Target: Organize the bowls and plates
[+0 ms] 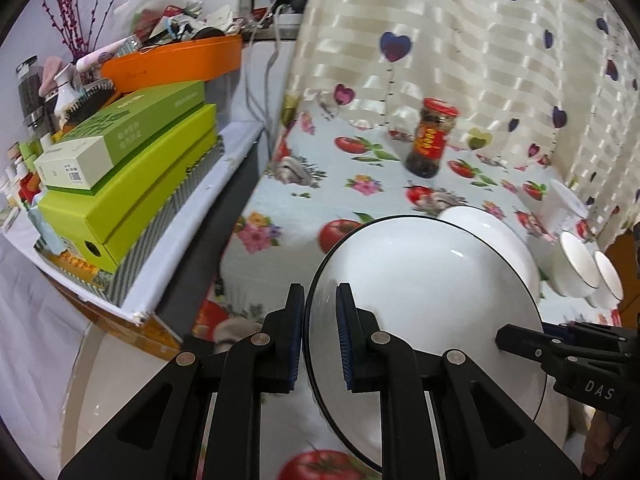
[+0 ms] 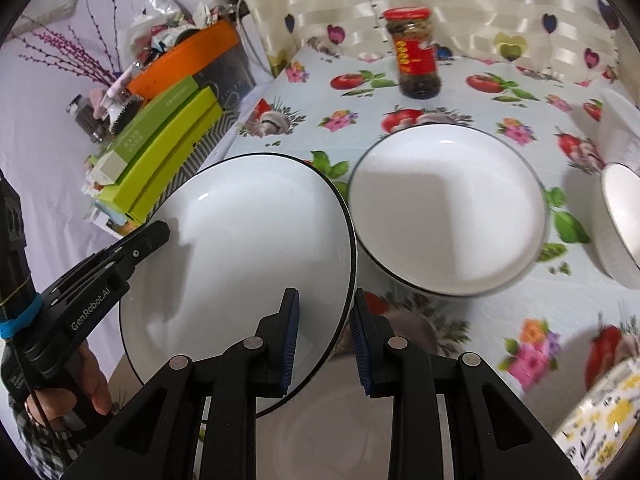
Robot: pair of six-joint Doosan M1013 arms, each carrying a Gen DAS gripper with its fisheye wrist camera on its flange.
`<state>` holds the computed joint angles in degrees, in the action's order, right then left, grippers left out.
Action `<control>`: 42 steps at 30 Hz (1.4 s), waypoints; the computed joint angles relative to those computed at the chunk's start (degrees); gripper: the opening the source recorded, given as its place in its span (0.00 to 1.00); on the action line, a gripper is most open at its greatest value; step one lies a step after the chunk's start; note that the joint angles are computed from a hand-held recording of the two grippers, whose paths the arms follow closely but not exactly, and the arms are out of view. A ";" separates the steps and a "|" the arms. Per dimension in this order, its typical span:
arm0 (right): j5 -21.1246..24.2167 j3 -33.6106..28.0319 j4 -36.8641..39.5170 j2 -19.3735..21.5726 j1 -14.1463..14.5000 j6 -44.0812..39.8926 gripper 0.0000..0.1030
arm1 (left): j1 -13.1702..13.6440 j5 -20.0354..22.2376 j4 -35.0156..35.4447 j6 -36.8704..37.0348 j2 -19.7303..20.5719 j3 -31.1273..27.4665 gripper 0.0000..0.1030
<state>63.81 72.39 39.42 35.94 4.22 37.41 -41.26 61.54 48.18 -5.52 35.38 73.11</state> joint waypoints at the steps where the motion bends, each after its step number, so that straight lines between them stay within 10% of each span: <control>1: -0.08 0.33 0.06 -0.32 -0.42 -0.32 0.25 | -0.20 -0.13 0.08 -0.05 0.08 -0.21 0.15; 42: -1.80 8.39 -0.75 -3.80 -8.06 -7.20 0.25 | -5.47 -0.50 -5.61 0.82 5.63 -6.20 0.15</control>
